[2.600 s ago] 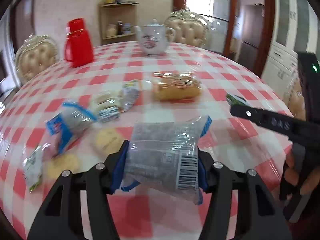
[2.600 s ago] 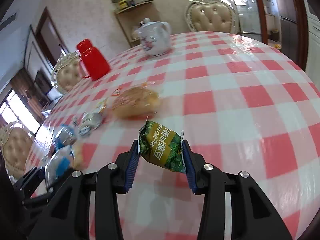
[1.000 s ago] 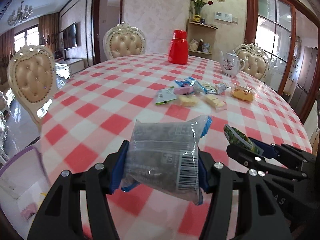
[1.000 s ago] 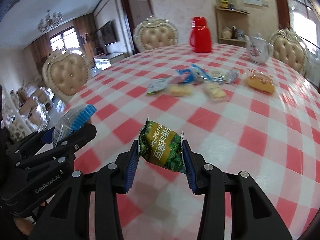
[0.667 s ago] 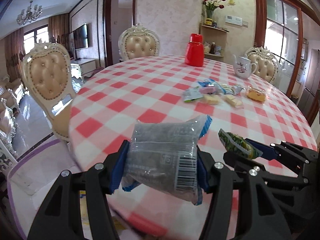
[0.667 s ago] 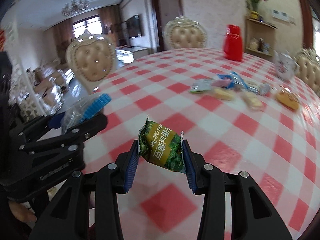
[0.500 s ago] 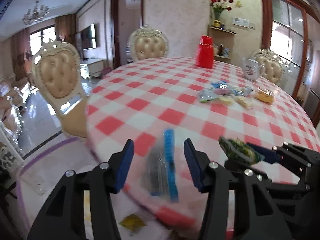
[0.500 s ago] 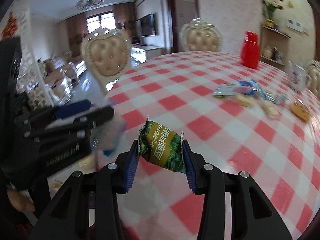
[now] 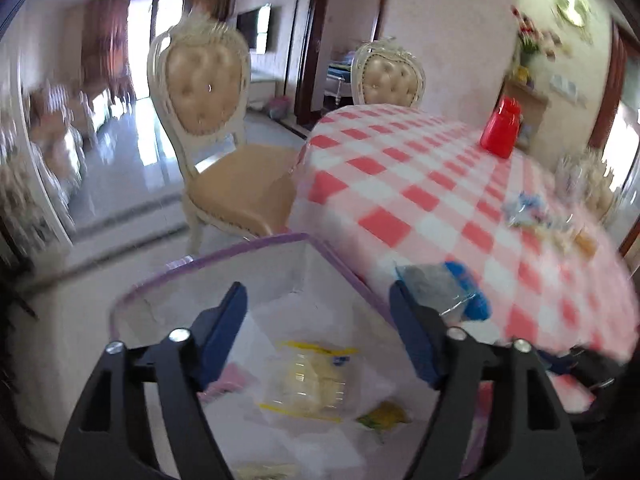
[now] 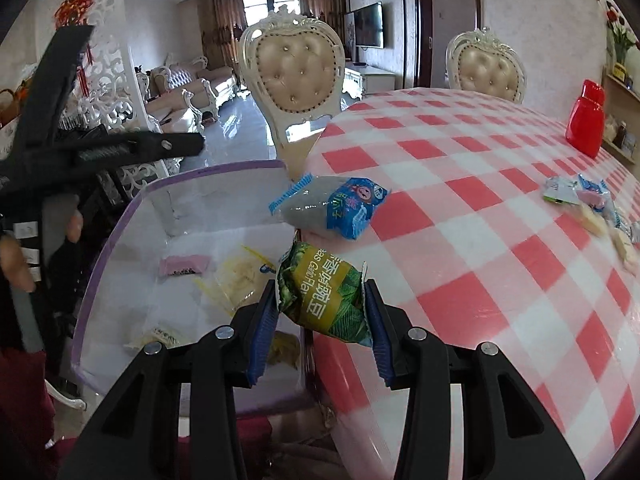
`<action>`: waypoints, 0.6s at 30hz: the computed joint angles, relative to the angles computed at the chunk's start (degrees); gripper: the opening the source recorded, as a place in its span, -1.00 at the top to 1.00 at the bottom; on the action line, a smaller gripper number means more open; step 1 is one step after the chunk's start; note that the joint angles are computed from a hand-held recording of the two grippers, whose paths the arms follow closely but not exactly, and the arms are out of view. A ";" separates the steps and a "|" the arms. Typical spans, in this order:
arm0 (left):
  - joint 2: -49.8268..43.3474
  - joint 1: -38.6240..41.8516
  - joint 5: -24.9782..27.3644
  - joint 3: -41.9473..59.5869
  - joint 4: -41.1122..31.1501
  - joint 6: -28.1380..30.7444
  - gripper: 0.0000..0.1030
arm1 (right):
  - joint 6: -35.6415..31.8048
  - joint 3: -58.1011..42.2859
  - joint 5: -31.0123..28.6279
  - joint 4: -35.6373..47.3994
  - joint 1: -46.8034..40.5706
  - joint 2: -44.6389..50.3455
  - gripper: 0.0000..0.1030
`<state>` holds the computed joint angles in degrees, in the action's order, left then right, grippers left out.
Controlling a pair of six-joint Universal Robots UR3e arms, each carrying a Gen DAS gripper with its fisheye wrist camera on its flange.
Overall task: Organize snacks
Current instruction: 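Open both tools to drop the snacks into the bin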
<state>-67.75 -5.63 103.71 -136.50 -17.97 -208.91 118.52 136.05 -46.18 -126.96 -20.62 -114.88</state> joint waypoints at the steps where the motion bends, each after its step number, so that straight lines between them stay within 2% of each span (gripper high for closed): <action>1: 0.61 2.47 -5.43 -0.73 1.21 0.55 -0.68 | 1.75 -0.40 -0.26 -2.11 -0.46 1.77 0.19; 3: -5.38 2.11 -10.99 3.22 1.75 1.17 -0.79 | 3.69 -1.54 0.33 -3.34 -2.92 3.57 0.19; 6: -21.05 -6.56 -4.09 15.58 1.16 1.45 -0.90 | 4.06 -3.49 2.69 -2.32 -8.77 4.17 0.19; 9: -34.94 -9.80 -1.21 29.65 -6.37 2.89 -0.90 | 3.39 -5.97 4.52 1.29 -14.62 4.08 0.19; 11: -41.97 -10.81 0.29 38.12 -13.16 3.70 -0.90 | 2.53 -6.82 5.47 3.01 -16.85 4.02 0.19; 13: -46.61 -11.69 3.11 42.86 -14.97 4.30 -0.92 | 1.79 -6.96 5.76 3.91 -17.51 4.04 0.18; 14: -47.14 -11.88 4.14 42.93 -13.61 4.05 -0.89 | 1.48 -6.82 5.62 4.15 -17.41 3.87 0.18; 15: -47.38 -12.21 5.80 43.19 -13.37 3.45 -0.76 | 1.20 -6.48 5.32 3.91 -16.69 3.91 0.18; 17: -44.48 -11.53 4.80 38.37 -8.46 3.52 -0.17 | 0.78 -5.70 4.72 3.46 -15.28 3.52 0.18; 18: -43.70 -11.41 4.90 37.35 -7.53 3.67 -0.13 | 0.54 -5.07 4.19 3.14 -14.11 3.18 0.18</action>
